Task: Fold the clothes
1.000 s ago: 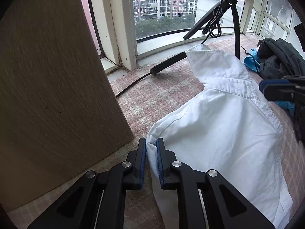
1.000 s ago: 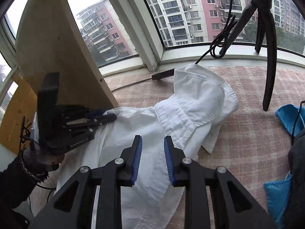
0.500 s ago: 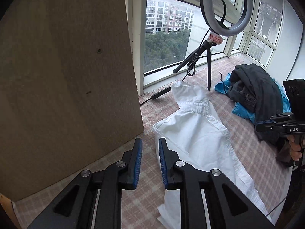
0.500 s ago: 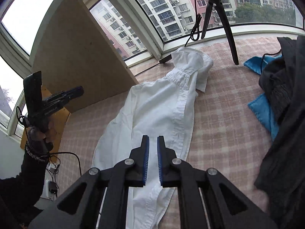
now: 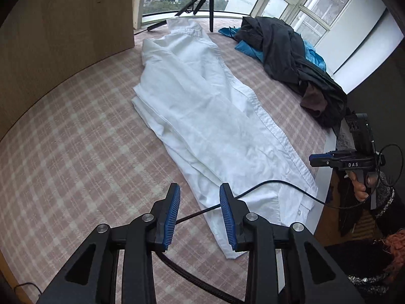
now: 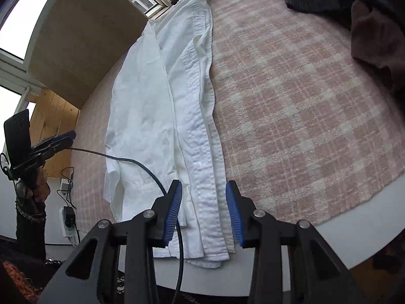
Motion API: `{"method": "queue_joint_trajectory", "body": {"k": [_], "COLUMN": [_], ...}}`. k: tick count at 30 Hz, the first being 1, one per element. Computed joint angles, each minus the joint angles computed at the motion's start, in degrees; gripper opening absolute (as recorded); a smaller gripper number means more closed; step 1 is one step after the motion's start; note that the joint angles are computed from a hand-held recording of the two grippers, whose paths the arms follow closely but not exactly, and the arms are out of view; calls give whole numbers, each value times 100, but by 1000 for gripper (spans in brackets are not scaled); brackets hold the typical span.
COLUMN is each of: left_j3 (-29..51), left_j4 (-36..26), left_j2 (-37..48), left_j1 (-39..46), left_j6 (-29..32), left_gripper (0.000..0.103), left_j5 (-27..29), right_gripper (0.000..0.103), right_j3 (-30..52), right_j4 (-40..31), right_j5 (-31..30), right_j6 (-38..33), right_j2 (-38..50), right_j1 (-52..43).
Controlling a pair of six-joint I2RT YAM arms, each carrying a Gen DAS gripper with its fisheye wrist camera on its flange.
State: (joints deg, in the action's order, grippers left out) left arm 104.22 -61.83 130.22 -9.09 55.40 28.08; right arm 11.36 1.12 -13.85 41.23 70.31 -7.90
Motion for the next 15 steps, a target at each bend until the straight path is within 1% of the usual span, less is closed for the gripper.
{"method": "queue_joint_trajectory", "body": {"k": [1,3,5,7,8,10,11,13,14,15], "left_j3": [-295,-446,-364,-284,-261,-71,53,327,349,337], "left_j4": [126,122,-78,-82,-38,-6,-38,-158,-147,-116], "left_j2": [-200,-462,-639,-795,-882,-948,-947,-861,-845,-839], "left_j1": [-63,-86,32,216,342,658,821,1096,1177,1242], "left_j6": [120,257,406,386,346,233,198,153,132,112], "left_gripper": [31,31,31,31,31,32,32,34,35,37], "left_j5": [-3,163,394,478,466,430,444,483,484,479], "right_gripper": [36,36,36,36,36,36,36,36,36,36], "right_j3": [123,414,841,1393,1749,2299,2466,2172,1815,1456], "right_j4": [166,453,1034,1333,1296,1260,1141,1447,1643,1556], "right_j5": [179,505,845,1058,1068,569,479,-452,-510,-248], "right_j6": [75,141,193,143,162,100,-29,-43,176,386], "right_j2": [185,592,1450,2291,2734,3369,3368,2915,2427,1758], "right_j1": [309,852,1476,1943,2149,2471,2707,2864,2909,2947]}}
